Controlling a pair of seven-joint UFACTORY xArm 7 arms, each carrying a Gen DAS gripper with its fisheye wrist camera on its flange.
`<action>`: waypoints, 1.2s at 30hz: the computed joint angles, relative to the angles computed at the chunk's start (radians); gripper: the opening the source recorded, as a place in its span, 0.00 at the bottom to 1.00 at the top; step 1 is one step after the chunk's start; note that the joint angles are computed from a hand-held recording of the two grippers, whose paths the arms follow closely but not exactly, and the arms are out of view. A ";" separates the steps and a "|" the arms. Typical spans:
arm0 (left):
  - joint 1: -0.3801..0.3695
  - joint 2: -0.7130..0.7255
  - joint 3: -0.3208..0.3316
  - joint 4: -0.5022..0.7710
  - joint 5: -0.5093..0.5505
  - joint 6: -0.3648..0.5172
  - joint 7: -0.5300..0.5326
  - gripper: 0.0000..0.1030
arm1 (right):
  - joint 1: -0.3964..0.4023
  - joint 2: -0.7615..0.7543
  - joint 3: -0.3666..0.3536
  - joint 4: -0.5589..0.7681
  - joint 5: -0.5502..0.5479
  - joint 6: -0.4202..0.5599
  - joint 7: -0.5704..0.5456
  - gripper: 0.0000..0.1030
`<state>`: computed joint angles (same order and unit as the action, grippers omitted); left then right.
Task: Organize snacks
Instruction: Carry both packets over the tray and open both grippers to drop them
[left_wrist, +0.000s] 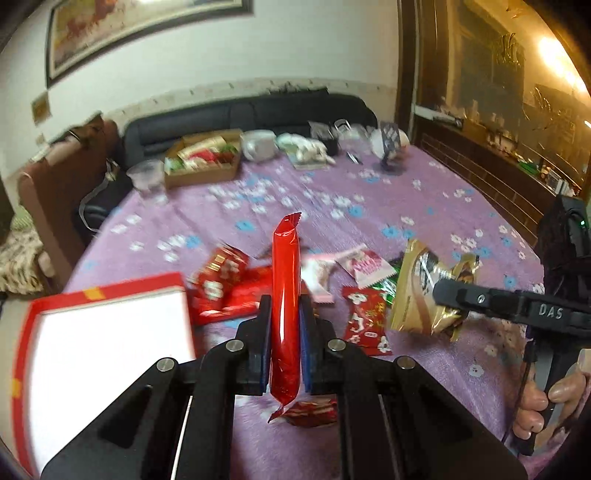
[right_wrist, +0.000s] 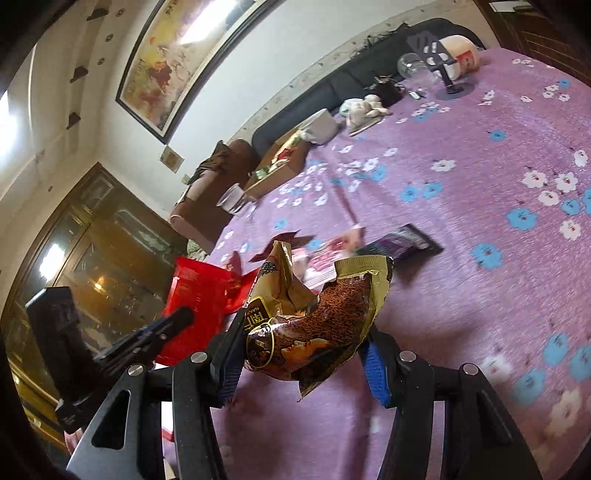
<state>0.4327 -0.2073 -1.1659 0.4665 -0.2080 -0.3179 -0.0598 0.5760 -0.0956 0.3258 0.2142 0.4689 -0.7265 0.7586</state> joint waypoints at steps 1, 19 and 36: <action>-0.071 -0.032 0.075 -0.025 0.004 -0.013 -0.017 0.10 | 0.004 0.000 0.006 0.008 0.009 0.004 -0.006 0.55; -0.123 -0.360 0.293 -0.270 0.015 -0.069 -0.183 0.10 | 0.137 0.119 0.071 0.381 0.358 0.184 -0.478 0.55; -0.078 -0.305 0.357 -0.344 -0.036 -0.152 -0.117 0.10 | 0.392 0.355 -0.142 0.738 0.481 0.354 -0.738 0.55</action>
<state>0.3549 -0.5125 -0.8088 0.1227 -0.2435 -0.4701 -0.1772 0.9677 0.2594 0.1840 0.9520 0.9499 -0.3724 0.0204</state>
